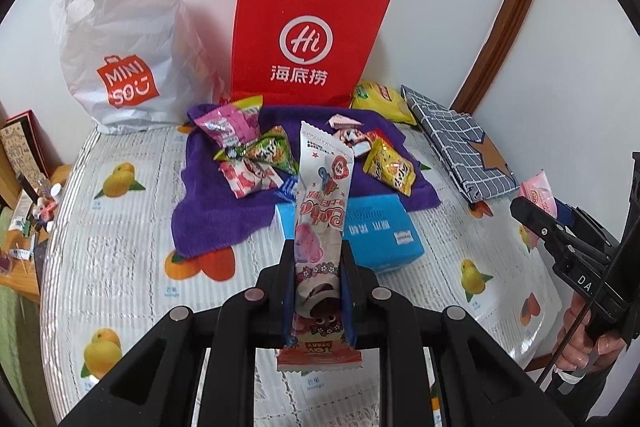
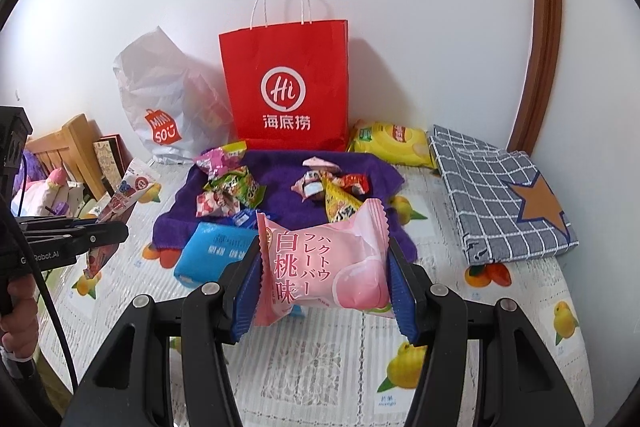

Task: Organize snacks
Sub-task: 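Carry the candy stick with the left gripper while the right carries the peach packet to the towel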

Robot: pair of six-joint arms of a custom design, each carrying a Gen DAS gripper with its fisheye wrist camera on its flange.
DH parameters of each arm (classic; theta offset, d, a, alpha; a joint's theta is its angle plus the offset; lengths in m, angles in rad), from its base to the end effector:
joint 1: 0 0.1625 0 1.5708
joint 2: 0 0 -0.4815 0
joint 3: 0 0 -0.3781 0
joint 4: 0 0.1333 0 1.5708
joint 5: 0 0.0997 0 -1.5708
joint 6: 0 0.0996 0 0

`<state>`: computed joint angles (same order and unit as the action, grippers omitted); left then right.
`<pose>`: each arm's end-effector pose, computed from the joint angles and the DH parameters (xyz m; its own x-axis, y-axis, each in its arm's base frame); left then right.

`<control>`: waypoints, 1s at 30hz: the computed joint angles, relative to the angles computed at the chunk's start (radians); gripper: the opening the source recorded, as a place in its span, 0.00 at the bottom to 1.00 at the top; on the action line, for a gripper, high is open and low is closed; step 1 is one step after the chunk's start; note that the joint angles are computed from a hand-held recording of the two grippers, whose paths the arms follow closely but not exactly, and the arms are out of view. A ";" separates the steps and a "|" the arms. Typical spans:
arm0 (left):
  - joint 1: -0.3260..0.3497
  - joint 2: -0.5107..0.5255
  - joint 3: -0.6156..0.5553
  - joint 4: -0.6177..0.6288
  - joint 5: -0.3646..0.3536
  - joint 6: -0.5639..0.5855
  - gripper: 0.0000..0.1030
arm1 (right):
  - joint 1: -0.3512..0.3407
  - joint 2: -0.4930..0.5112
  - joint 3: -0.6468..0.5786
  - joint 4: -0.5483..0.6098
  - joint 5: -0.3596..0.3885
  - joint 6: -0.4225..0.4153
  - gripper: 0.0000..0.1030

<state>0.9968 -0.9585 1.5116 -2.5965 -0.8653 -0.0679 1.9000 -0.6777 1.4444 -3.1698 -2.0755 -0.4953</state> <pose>-0.2257 -0.7135 0.3358 -0.8305 0.1144 -0.5451 0.4281 0.7572 -0.4933 0.3324 -0.7096 0.2171 -0.7270 -0.2540 0.6379 -0.6401 0.5868 -0.4959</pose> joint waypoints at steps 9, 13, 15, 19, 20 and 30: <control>0.010 0.033 -0.084 0.011 0.015 0.029 0.18 | 0.004 0.042 -0.102 0.035 -0.004 -0.010 0.55; 0.017 0.055 -0.132 0.024 0.017 0.046 0.18 | 0.002 0.072 -0.171 0.079 -0.008 0.003 0.55; 0.021 0.069 -0.160 0.034 0.018 0.052 0.18 | 0.001 0.089 -0.210 0.100 -0.008 0.007 0.55; 0.034 0.100 -0.230 0.053 0.010 0.065 0.18 | 0.001 0.125 -0.289 0.145 -0.005 0.009 0.55; 0.037 0.108 -0.247 0.057 0.008 0.070 0.18 | 0.001 0.137 -0.317 0.160 -0.004 0.008 0.55; 0.076 0.206 -0.442 0.132 -0.033 0.081 0.18 | -0.008 0.257 -0.569 0.316 0.022 0.017 0.55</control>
<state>1.0727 -0.7524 1.0693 -2.4645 -0.8988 0.0135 1.8925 -0.4202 0.8752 -2.8539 -2.0540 -0.4780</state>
